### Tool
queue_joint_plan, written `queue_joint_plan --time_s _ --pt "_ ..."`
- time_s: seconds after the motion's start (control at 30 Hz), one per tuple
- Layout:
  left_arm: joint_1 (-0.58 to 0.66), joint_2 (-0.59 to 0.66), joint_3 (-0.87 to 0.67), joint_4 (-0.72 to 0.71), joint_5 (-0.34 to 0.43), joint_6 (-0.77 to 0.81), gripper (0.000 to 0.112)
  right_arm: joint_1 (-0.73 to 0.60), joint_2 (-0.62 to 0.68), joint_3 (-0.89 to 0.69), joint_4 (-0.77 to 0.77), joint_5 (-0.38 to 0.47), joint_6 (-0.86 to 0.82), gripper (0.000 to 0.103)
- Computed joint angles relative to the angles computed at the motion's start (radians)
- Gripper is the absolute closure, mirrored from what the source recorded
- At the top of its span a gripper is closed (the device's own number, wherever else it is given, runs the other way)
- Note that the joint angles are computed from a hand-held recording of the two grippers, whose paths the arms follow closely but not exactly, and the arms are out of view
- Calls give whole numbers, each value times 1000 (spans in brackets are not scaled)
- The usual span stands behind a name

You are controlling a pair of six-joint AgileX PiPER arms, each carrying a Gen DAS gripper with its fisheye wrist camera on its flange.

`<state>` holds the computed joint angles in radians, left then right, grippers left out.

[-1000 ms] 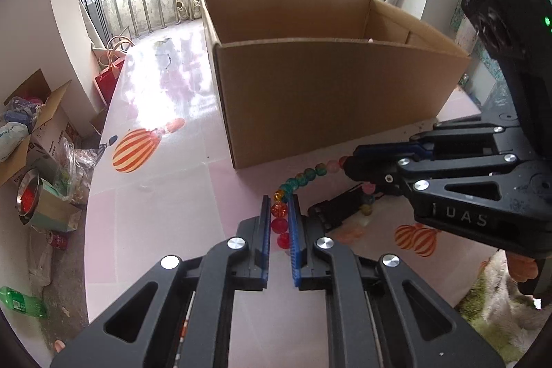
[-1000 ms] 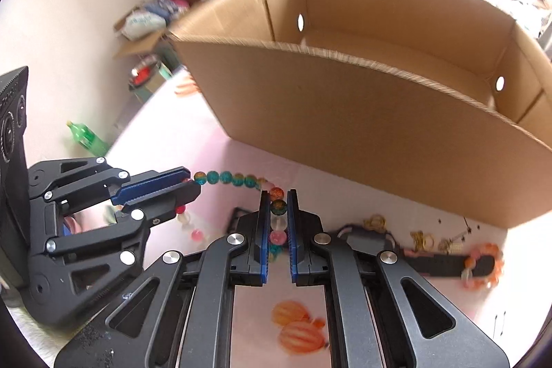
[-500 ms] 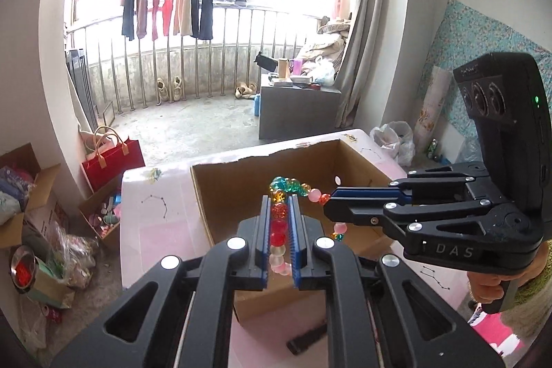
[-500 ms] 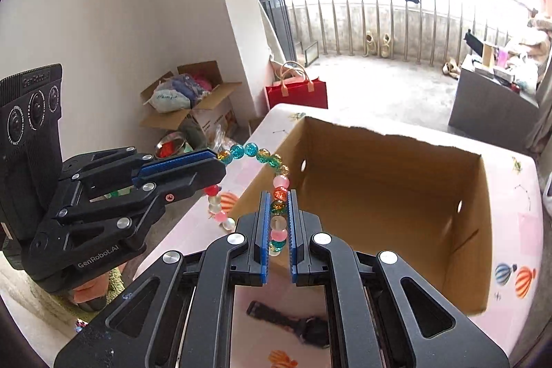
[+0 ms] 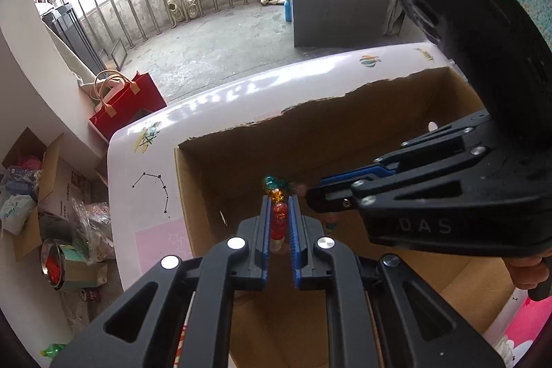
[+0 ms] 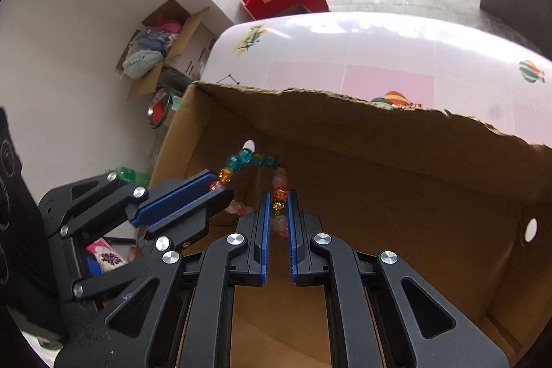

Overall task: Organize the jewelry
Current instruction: 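Lift the bracelet with both grippers into the box and open them, then move both open grippers back over the black smartwatch on the table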

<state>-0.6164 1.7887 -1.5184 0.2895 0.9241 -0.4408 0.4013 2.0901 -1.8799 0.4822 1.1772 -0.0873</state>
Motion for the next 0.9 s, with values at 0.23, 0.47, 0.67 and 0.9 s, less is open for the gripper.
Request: queue_joint_plan --time_s 0.23,0.47,0.67,0.9 --pt "-1 -38 28 25 -1 -61 100 -19 76 -80 -2 2 16 78" --pt "-93 -329 218 190 -48 -257 64 -117 -352 349 111 -226 -196 70" --pt "-358 -553 425 436 102 -652 30 -382 -908 840 370 -251 -545 52" --pt "-595 -476 603 345 235 -996 23 -719 -1241 1194 316 -46 -727 46"
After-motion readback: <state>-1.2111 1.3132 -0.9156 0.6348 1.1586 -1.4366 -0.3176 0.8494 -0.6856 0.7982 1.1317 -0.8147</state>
